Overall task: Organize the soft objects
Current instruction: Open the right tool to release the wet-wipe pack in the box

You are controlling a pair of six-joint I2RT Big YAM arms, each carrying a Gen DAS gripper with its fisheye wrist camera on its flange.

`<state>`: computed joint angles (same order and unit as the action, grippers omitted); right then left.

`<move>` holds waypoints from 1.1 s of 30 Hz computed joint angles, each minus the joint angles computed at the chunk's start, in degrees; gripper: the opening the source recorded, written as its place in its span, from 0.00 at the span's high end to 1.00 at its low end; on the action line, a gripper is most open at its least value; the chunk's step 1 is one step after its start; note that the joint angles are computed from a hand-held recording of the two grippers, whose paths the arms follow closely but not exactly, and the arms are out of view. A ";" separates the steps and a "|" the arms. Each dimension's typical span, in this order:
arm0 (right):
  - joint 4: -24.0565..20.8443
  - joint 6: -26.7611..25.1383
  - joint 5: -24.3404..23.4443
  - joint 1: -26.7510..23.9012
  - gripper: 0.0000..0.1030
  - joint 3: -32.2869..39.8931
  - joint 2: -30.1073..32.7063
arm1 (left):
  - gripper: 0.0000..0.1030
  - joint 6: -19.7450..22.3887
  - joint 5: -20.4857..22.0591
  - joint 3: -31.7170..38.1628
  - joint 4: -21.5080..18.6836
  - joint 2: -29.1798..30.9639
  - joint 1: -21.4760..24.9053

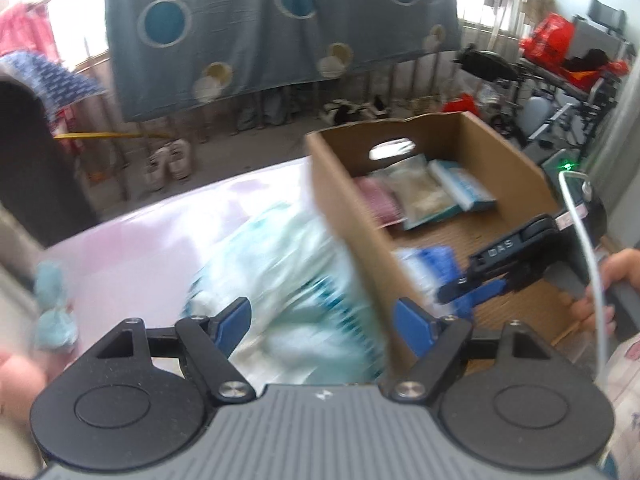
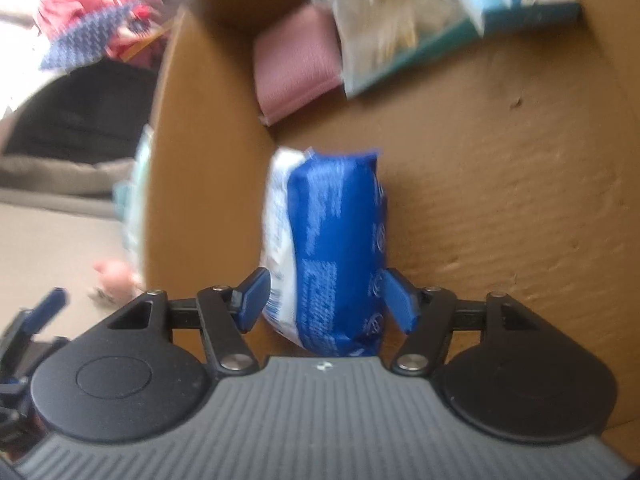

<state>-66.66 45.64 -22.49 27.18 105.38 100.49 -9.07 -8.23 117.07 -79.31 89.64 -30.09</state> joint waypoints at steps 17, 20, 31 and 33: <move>-3.23 -1.13 9.45 1.72 0.61 8.66 4.86 | 0.22 -7.18 2.12 -28.81 4.13 -21.49 10.59; -2.26 -1.33 10.36 1.51 0.61 10.02 6.14 | 0.22 -8.27 1.73 -30.31 4.60 -23.04 11.16; 5.61 4.63 12.95 1.61 0.43 4.98 1.81 | 0.21 -6.18 -3.84 -34.83 6.06 -27.98 12.42; 6.31 5.43 13.56 1.68 0.38 4.12 0.22 | 0.21 -5.71 -5.41 -35.35 6.50 -28.55 12.43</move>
<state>-60.34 51.07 -8.92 28.87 109.49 100.71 -14.78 -13.64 81.72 -72.81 61.09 -17.65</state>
